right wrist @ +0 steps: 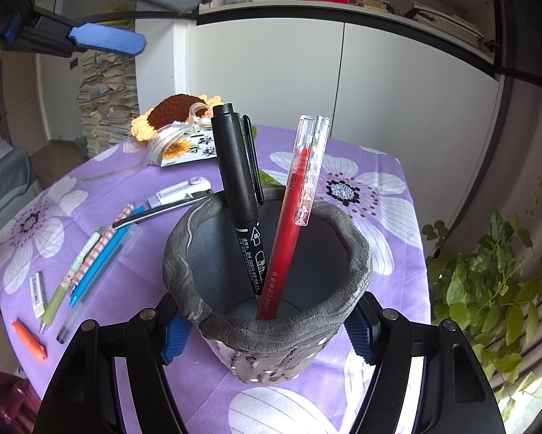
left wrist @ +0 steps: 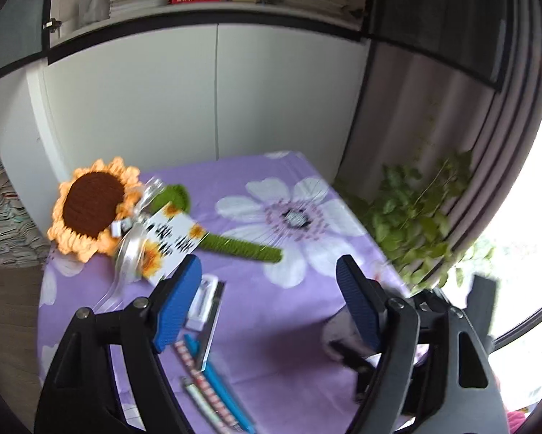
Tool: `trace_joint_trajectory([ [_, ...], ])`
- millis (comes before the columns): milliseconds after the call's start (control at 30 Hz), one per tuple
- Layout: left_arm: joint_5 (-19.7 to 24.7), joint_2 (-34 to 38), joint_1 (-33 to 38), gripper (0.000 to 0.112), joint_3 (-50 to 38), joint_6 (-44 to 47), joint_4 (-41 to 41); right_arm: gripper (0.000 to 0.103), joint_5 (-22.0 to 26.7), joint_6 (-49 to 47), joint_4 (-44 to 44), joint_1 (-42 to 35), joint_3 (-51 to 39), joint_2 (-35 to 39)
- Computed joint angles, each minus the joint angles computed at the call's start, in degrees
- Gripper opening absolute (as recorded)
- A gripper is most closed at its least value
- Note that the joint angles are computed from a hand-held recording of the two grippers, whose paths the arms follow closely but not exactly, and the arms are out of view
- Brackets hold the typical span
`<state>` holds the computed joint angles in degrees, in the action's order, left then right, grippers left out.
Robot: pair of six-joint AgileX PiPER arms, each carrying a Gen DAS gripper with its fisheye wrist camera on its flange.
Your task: Organize stationery
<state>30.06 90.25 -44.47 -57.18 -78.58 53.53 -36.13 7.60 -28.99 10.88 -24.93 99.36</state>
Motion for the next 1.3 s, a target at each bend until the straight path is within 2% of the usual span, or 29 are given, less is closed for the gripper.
trace_joint_trajectory([
  [67,-0.5,2.5,1.8,0.073,0.5,4.2,-4.2,0.072,0.0,-0.3,0.4,0.1,0.1,0.0],
  [100,-0.7,4.0,2.6,0.068,0.7,5.9,-5.6,0.072,0.0,-0.7,0.9,0.3,0.2,-0.1],
  [233,0.0,9.7,4.1,0.062,1.5,6.5,-5.7,0.072,-0.1,-2.2,2.7,1.1,0.7,-0.3],
  [300,2.0,12.8,4.1,0.050,0.8,5.5,-4.3,0.072,-0.1,-2.4,3.1,1.4,0.8,-0.4],
  [367,1.5,14.9,5.3,0.044,0.0,8.0,-6.1,0.072,-0.1,-2.4,3.2,1.5,0.9,-0.5],
  [433,-0.5,16.2,7.1,0.043,-0.4,11.5,-9.8,0.072,-0.1,-2.4,3.2,1.5,0.9,-0.5],
  [633,-1.4,18.4,10.3,0.042,-1.9,18.3,-17.3,0.072,0.0,-2.3,3.1,1.4,0.9,-0.5],
  [733,-1.4,18.7,10.3,0.039,-1.9,17.7,-16.7,0.072,0.0,-2.3,3.0,1.4,0.9,-0.5],
  [767,-1.5,18.5,10.3,0.031,-1.7,17.5,-16.4,0.072,0.0,-2.2,3.0,1.4,0.8,-0.5],
  [800,-1.9,18.5,10.5,0.012,-1.8,18.6,-17.4,0.072,0.0,-2.2,3.0,1.4,0.8,-0.5],
  [867,-4.2,18.1,11.8,0.009,-1.5,24.6,-23.6,0.072,0.0,-2.2,3.0,1.4,0.9,-0.5],
  [967,-4.4,17.5,11.0,0.009,-1.2,22.9,-22.5,0.072,0.0,-2.6,3.6,1.7,1.1,-0.7],
  [1067,-5.9,15.7,10.1,0.009,-0.4,25.2,-25.7,0.072,-0.1,-3.1,4.5,2.0,1.4,-0.8],
  [1167,-5.2,14.1,7.5,0.009,-0.2,24.9,-26.2,0.072,0.0,-3.2,4.6,2.1,1.3,-0.8],
  [1300,-3.5,15.3,5.7,0.009,-1.9,36.7,-40.0,0.072,0.1,-3.0,4.5,2.1,1.2,-0.8],
])
